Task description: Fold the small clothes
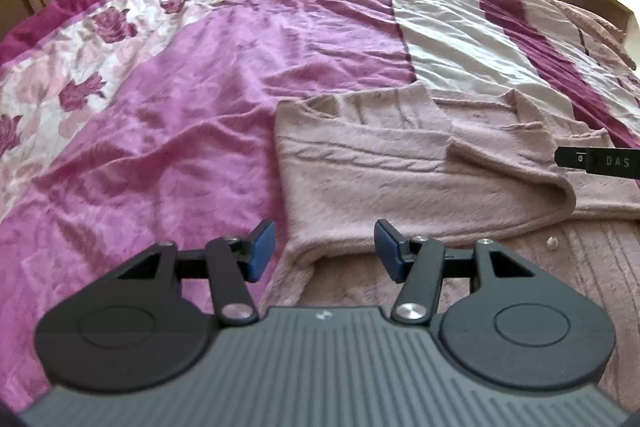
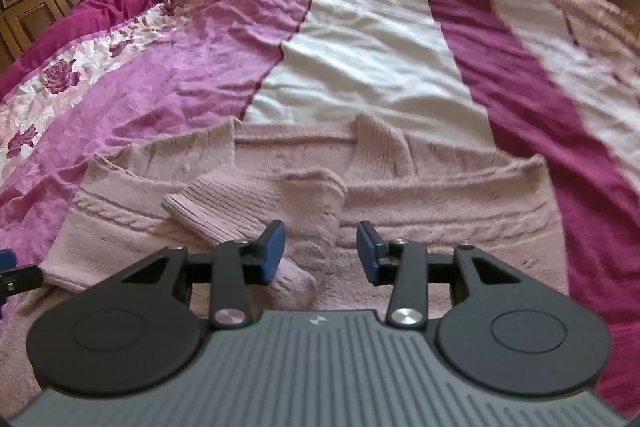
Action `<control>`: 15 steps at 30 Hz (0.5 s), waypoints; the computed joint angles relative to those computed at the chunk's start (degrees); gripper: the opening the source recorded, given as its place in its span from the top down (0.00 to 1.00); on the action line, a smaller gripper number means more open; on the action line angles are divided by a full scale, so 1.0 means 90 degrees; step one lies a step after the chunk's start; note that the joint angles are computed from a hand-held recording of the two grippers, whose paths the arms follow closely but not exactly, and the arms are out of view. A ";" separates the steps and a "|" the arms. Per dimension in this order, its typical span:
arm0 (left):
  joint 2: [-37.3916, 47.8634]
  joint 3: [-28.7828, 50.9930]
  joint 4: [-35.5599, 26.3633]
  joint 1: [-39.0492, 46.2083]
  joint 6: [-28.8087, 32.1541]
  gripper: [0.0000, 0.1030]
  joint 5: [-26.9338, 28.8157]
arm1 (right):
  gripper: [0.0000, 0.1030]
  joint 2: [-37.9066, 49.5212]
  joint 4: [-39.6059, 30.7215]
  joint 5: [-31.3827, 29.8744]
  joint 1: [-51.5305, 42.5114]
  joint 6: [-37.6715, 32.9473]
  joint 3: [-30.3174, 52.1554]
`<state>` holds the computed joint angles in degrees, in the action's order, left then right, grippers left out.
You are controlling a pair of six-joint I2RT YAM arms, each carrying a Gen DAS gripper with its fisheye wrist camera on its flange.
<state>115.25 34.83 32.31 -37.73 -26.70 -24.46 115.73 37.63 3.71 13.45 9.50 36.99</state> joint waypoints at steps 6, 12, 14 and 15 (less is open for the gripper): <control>0.0525 0.0612 -0.0354 0.0059 -0.0011 0.45 0.0141 | 0.47 -0.0106 0.0072 -0.0156 0.0563 -0.0281 0.0050; 0.0863 0.0871 -0.0496 0.0112 0.0005 0.45 0.0089 | 0.44 0.0580 -0.0112 -0.0122 0.1078 -0.0334 0.0783; 0.0909 0.0896 -0.0501 0.0131 -0.0030 0.45 0.0096 | 0.44 0.0864 -0.0334 -0.0060 0.1162 -0.0239 0.1127; 0.0926 0.0914 -0.0516 0.0132 -0.0052 0.45 0.0085 | 0.44 0.1016 -0.0395 -0.0061 0.1160 -0.0182 0.1270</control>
<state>123.59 43.06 27.67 -36.54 -27.17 -23.70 124.88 34.08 3.17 23.90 7.87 48.41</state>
